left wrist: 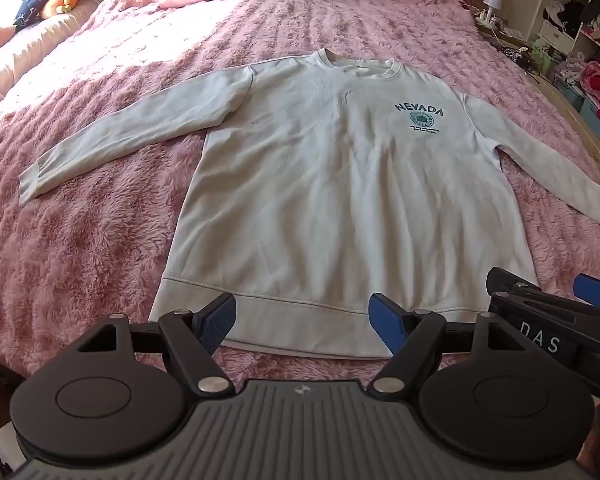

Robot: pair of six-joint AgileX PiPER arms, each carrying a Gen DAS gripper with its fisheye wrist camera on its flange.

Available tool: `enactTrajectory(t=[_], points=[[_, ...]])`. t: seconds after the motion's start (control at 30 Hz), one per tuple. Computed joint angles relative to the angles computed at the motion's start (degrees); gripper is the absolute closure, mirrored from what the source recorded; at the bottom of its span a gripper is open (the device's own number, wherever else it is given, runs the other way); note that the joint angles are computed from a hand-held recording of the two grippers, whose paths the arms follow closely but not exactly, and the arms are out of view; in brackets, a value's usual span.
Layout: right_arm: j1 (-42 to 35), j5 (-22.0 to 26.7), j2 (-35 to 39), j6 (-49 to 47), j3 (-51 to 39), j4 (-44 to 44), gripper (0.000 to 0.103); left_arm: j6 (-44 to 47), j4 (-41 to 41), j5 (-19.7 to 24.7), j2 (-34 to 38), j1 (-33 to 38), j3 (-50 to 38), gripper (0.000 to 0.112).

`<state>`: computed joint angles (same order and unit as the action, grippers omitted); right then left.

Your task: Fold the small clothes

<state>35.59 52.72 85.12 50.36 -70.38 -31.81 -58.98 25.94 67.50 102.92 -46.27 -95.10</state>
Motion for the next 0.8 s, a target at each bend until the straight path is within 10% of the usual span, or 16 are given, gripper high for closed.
enactTrajectory(t=[0.8], points=[[-0.5,-0.1,-0.5,-0.5,0.3,0.6,0.02,1.3,-1.3,0.2,0.8,0.2,-0.6,0.024]])
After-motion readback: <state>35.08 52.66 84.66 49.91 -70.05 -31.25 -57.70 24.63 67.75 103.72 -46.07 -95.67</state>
